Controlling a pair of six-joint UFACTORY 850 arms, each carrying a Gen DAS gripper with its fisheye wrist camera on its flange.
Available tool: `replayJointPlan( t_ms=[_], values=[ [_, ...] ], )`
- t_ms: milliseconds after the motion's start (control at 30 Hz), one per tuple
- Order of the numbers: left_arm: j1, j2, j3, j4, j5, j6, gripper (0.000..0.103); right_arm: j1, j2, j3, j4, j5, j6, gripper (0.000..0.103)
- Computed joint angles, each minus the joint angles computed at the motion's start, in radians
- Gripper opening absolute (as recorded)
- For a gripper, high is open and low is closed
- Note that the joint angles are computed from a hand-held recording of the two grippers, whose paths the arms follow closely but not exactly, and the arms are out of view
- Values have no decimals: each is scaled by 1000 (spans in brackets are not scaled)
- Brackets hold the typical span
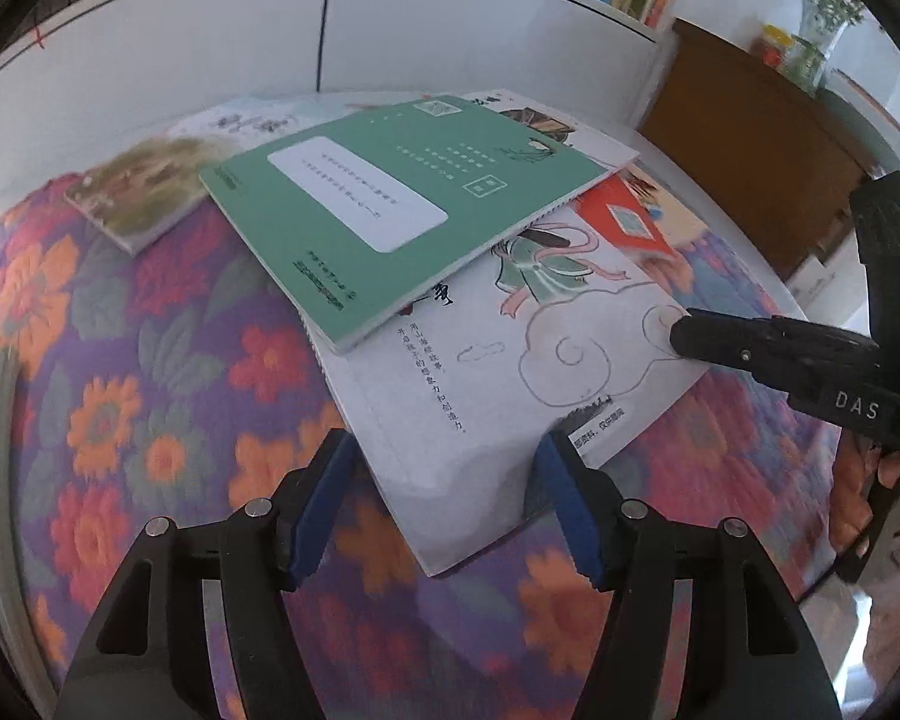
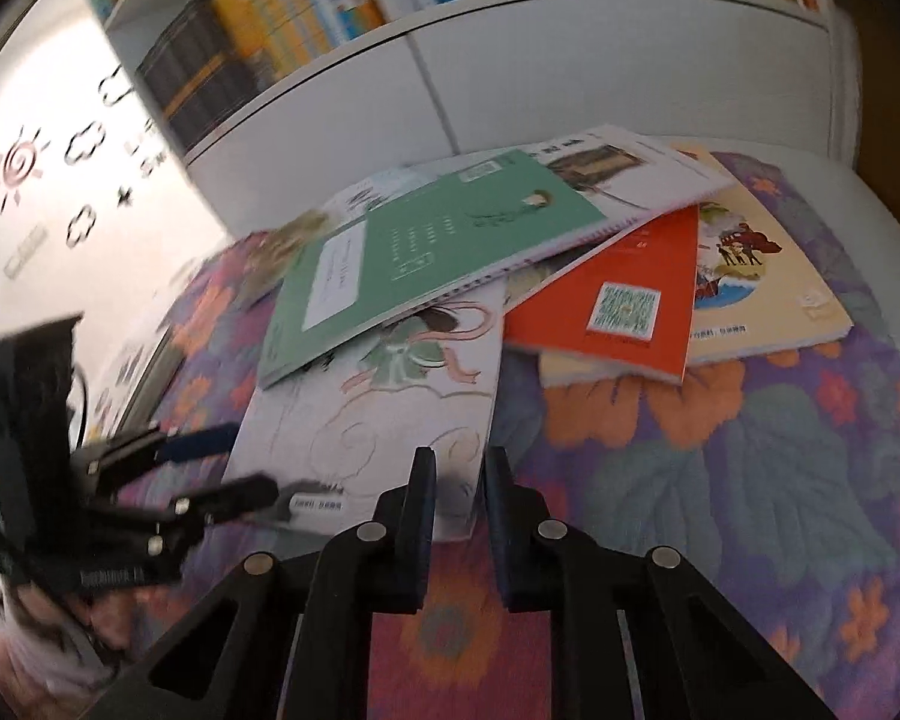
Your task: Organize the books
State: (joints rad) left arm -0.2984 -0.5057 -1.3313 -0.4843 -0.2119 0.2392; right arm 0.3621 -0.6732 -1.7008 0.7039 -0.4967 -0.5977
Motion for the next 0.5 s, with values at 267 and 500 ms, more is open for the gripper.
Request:
replayJointPlan(
  t_ms=[267, 500],
  values=[
    [-24, 131, 162, -187, -77, 230, 61, -7, 101, 132, -53, -169, -15, 16],
    [2, 102, 134, -338, -84, 335, 61, -55, 40, 70, 67, -258, -38, 16]
  ],
)
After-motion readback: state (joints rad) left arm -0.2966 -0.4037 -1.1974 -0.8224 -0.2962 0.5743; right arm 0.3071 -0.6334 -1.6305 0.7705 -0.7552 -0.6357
